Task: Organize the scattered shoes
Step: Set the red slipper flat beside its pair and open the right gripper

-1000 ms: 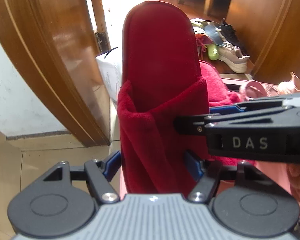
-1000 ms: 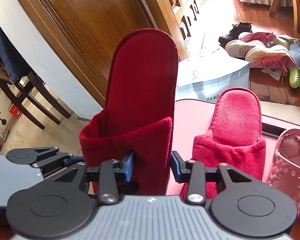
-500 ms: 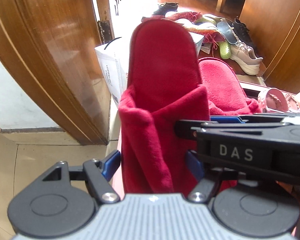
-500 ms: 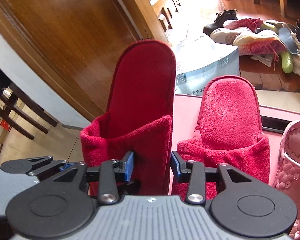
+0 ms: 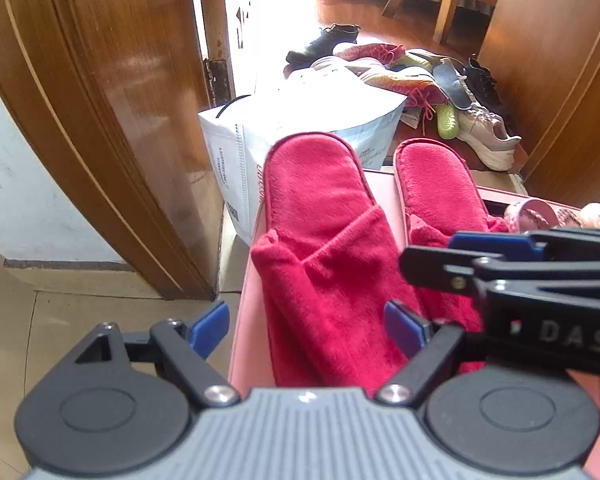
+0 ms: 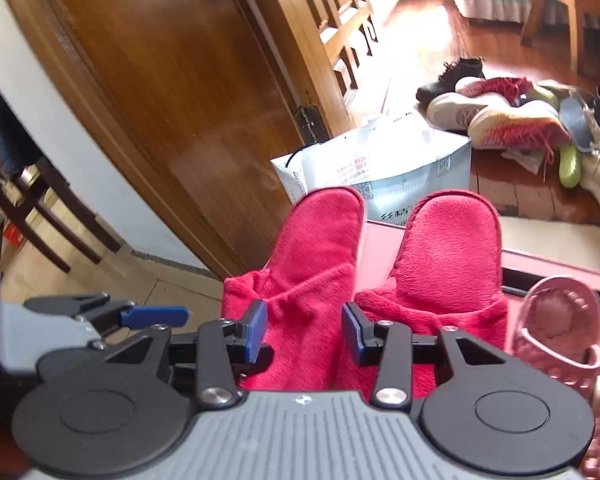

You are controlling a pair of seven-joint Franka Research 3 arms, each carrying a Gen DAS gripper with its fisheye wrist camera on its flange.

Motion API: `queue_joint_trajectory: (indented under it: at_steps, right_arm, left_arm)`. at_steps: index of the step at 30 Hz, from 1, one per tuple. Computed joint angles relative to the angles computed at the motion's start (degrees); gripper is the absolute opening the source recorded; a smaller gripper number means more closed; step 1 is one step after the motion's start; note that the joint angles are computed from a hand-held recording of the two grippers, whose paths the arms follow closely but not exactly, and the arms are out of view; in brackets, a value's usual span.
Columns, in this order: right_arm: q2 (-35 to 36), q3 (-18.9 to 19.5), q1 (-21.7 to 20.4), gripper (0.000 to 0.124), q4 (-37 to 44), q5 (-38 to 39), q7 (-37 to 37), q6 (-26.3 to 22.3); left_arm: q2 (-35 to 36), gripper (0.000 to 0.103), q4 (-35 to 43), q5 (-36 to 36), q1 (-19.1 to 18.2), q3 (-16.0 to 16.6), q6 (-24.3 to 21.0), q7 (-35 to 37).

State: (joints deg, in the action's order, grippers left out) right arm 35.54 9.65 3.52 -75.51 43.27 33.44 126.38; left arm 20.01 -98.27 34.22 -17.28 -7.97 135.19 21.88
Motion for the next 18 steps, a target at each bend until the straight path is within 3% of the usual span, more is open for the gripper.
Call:
queue_joint_trajectory:
  at_steps: [3,8,12,14,18]
  right_arm:
    - [-2.4,-0.5,-0.8,0.043,-3.0,-0.9,-4.2,0.6]
    - [-4.1,-2.6,-0.9,0.043,-5.5,-5.4,-7.3,-0.5]
    - [-4.7,-3.3,-1.0,0.043,-7.1,-7.5,-10.6,-0.6]
    - [-4.7,-3.7,-0.8,0.043,-7.6,-8.4,-11.4,-0.1]
    - [-4.4,-3.7,-0.7,0.043,-7.8,-9.1,-11.9,0.1]
  left_arm:
    - [-0.9,0.089,-0.7,-0.1,-0.5,-1.0,0.9,2.2]
    - [-0.9,0.094,-2.4,-4.1,0.4,-3.2,6.9,11.3]
    - [0.6,0.094,-1.0,-7.1,-0.4,-3.4,3.7,15.8]
    - [1.3,0.094,-0.4,-7.2,-1.1,-2.5,0.7,15.2]
    - [1.3,0.094,-1.1,-7.1,-1.3,-1.8,-0.4,13.8]
